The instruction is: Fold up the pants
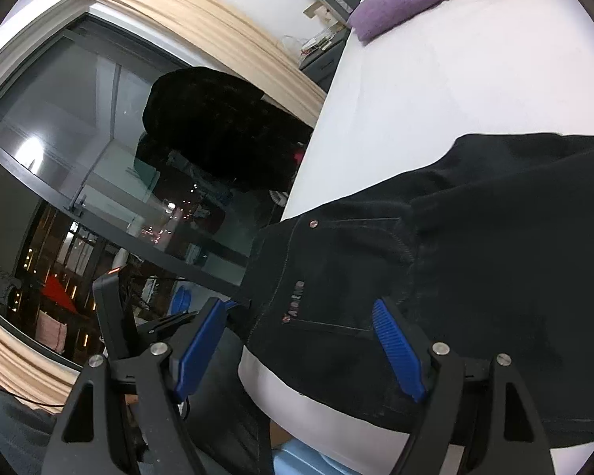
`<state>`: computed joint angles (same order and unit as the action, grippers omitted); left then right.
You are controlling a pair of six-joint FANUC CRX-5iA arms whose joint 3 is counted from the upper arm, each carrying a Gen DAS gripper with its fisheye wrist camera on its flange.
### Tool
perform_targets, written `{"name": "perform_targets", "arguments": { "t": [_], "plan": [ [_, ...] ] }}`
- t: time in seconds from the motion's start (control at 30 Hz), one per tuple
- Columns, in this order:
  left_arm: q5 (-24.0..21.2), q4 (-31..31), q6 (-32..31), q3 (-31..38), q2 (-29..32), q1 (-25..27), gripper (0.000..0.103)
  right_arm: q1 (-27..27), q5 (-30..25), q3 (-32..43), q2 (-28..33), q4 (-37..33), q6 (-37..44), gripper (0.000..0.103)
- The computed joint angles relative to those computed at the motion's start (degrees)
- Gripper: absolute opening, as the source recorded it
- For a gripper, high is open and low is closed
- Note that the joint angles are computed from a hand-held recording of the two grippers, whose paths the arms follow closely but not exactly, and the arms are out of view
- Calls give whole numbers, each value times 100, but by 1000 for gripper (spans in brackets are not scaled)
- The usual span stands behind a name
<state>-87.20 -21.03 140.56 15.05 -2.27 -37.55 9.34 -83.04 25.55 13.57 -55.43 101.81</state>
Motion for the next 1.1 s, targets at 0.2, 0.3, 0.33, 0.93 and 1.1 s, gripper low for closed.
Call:
{"name": "perform_targets", "arguments": {
  "t": [0.2, 0.3, 0.33, 0.93, 1.1],
  "plan": [
    [-108, -8, 197, -310, -306, 115, 11, -133, -65, -62, 7, -164, 103, 80],
    [402, 378, 370, -829, -703, 432, 11, -212, -58, -102, 14, -220, 112, 80],
    [799, 630, 453, -1184, -994, 618, 11, -243, -54, -111, 17, -255, 94, 80],
    [4982, 3484, 905, -5036, -3753, 2353, 80, -317, -156, -97, 102, -372, -85, 80],
    [5000, 3029, 2022, -5247, -4364, 2373, 80, -280, -169, -50, 92, -256, -168, 80]
  ]
}}
